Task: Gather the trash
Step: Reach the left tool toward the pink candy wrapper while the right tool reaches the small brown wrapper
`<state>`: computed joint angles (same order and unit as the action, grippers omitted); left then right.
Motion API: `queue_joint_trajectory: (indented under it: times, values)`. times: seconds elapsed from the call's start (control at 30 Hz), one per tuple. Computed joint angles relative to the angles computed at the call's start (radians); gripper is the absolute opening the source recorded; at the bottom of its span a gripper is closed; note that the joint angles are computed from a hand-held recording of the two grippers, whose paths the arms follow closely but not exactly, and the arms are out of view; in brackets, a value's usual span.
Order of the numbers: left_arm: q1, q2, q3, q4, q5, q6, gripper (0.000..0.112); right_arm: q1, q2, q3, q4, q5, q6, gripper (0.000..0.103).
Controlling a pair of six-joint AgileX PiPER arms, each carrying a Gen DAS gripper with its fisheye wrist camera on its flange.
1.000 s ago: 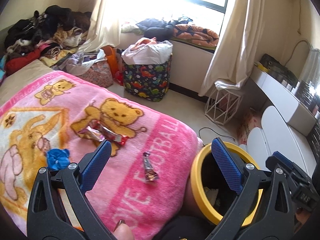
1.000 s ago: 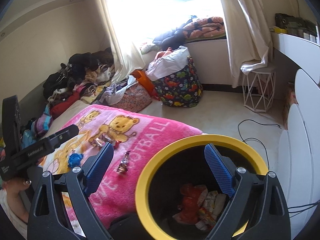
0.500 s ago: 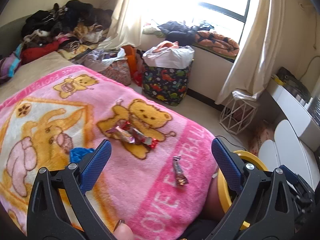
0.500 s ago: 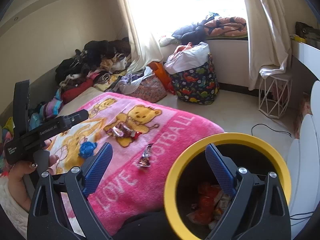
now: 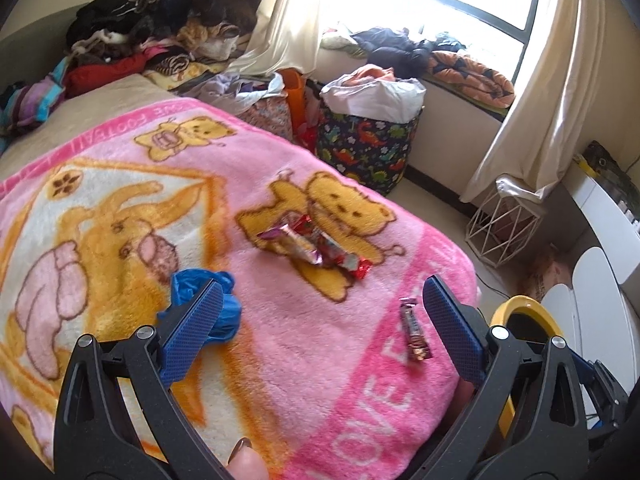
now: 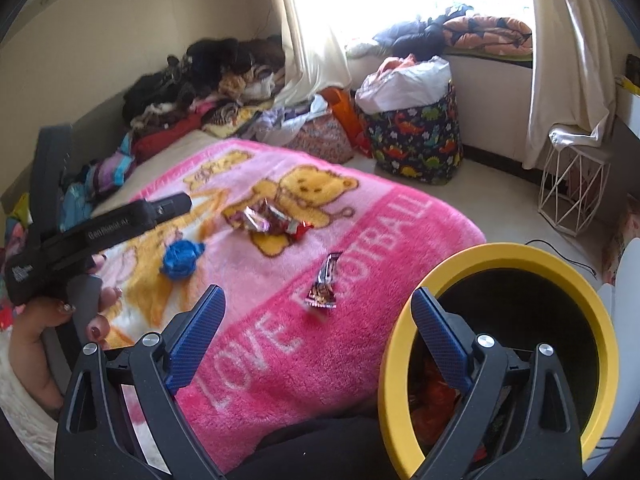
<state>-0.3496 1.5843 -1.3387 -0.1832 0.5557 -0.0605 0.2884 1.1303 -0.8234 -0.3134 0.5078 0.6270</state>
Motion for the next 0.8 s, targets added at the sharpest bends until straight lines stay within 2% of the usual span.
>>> queue_joint_trajectory:
  times: [0.2, 0.4, 0.8]
  values:
    - [0.039, 0.040, -0.008, -0.068, -0.007, 0.056, 0.092, -0.026, 0.120, -0.039, 0.080, -0.026, -0.096, 0.091]
    - [0.071, 0.113, -0.071, -0.119, 0.026, 0.092, 0.092, -0.050, 0.249, -0.105, 0.146, -0.039, -0.164, 0.082]
    - [0.092, 0.357, -0.321, -0.185, 0.170, 0.092, 0.077, -0.092, 0.485, -0.271, 0.224, 0.012, -0.225, 0.062]
